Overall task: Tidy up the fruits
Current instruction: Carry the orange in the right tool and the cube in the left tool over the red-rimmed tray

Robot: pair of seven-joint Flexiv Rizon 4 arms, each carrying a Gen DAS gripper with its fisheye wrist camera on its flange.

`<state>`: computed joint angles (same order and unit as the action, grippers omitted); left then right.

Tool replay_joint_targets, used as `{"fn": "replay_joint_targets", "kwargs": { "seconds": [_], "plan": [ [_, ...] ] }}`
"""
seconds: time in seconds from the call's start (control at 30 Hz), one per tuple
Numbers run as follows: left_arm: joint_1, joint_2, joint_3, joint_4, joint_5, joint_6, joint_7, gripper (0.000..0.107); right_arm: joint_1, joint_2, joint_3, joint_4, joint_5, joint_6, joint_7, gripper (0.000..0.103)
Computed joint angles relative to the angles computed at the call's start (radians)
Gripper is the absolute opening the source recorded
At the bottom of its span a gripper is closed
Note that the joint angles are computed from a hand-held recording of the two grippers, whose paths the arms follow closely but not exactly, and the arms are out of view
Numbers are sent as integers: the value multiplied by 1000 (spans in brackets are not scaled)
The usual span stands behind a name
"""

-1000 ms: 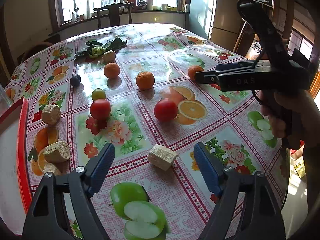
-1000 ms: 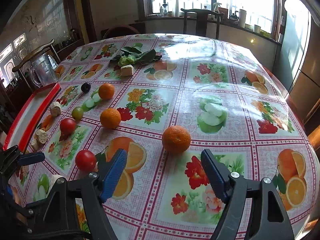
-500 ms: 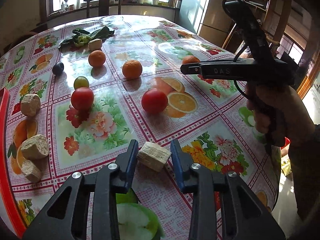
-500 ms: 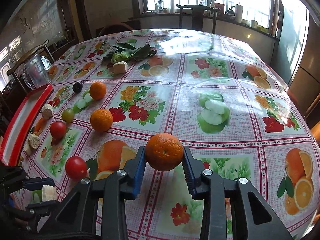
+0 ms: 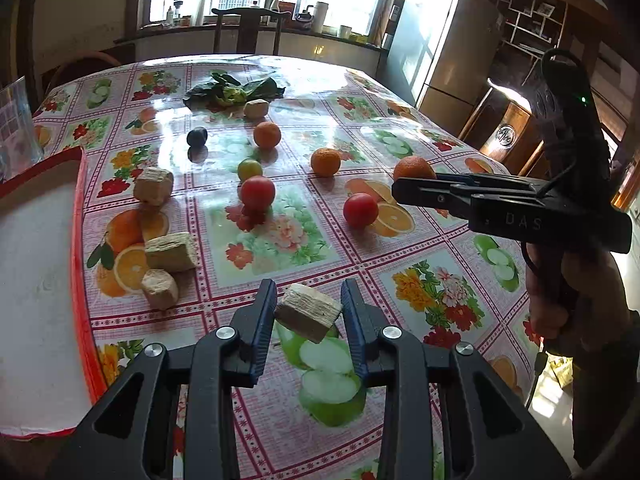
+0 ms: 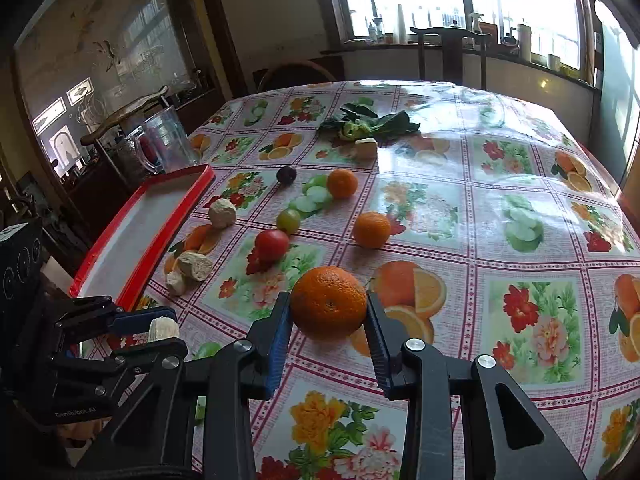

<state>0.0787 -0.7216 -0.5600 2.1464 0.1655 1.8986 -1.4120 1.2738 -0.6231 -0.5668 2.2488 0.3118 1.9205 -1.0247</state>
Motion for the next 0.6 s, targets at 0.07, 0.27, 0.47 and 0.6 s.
{"fn": "replay_joint_targets", "kwargs": {
  "seconds": [0.07, 0.27, 0.47, 0.6],
  "plan": [
    [35, 10, -14, 26, 9, 21, -14, 31, 2, -1, 10, -17, -10, -5, 0, 36],
    [115, 42, -25, 81, 53, 73, -66, 31, 15, -8, 24, -66, -50, -28, 4, 36],
    [183, 82, -10, 130, 98, 120, -133, 31, -38, -11, 111, -139, -107, -28, -1, 36],
    [222, 110, 27, 160, 121, 157, -188, 31, -111, -36, 203, -224, -165, -42, -9, 36]
  ]
}}
